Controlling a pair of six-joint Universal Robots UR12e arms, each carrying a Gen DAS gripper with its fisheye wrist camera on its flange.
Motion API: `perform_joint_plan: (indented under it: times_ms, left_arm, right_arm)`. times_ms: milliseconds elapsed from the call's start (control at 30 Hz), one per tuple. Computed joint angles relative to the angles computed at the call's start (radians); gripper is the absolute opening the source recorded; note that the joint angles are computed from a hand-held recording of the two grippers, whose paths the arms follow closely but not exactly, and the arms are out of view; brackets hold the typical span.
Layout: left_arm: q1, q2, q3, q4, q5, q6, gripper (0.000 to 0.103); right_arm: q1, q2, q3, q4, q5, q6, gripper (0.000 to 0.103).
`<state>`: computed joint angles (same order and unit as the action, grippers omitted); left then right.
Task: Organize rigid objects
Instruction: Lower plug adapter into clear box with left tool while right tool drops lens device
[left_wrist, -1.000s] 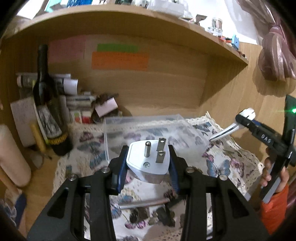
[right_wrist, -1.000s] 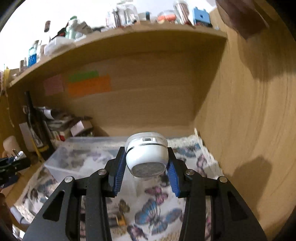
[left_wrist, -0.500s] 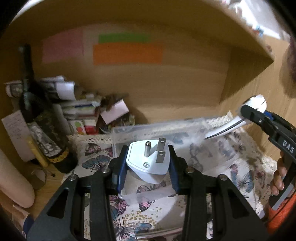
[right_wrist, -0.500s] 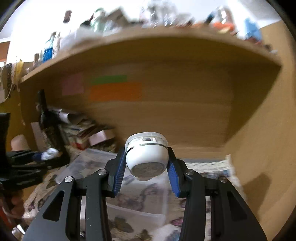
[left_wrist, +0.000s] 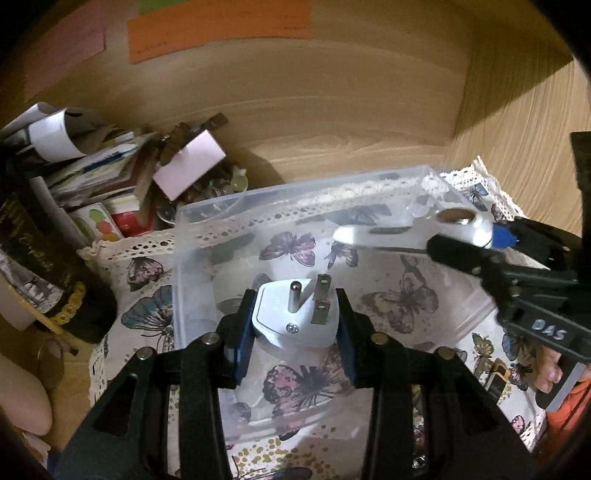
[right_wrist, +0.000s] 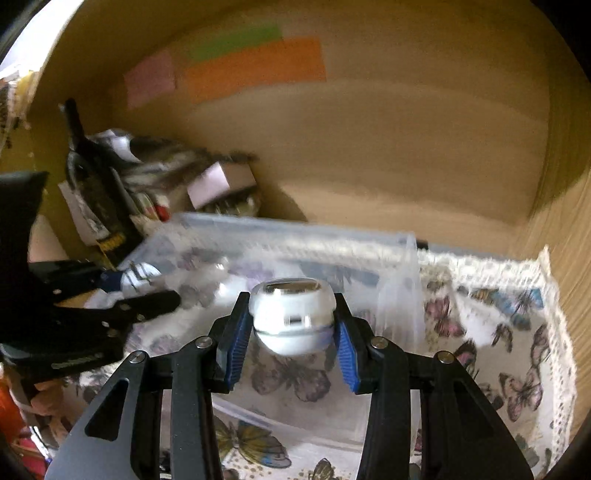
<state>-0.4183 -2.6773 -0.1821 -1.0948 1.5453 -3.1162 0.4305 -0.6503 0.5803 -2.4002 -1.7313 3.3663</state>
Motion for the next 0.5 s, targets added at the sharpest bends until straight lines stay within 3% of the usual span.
perform_joint_plan:
  times_ms: [167, 267, 367, 500]
  left_arm:
    - [-0.006, -0.008, 0.009, 0.010, 0.018, 0.011, 0.040]
    - [-0.006, -0.015, 0.027, 0.002, 0.010, 0.011, 0.048]
    - [-0.007, 0.038, -0.080, 0.084, 0.009, 0.009, 0.057]
    - [-0.008, 0.121, -0.235, 0.226, 0.017, 0.016, 0.069]
  right_arm:
    - [-0.002, 0.015, -0.032, 0.047, -0.011, -0.002, 0.041]
    - [0.002, 0.024, -0.050, 0.061, -0.040, -0.013, 0.047]
    - [0.006, 0.005, -0.020, 0.024, -0.051, -0.023, 0.065]
    - [0.017, -0.023, 0.024, -0.044, -0.093, -0.053, 0.074]
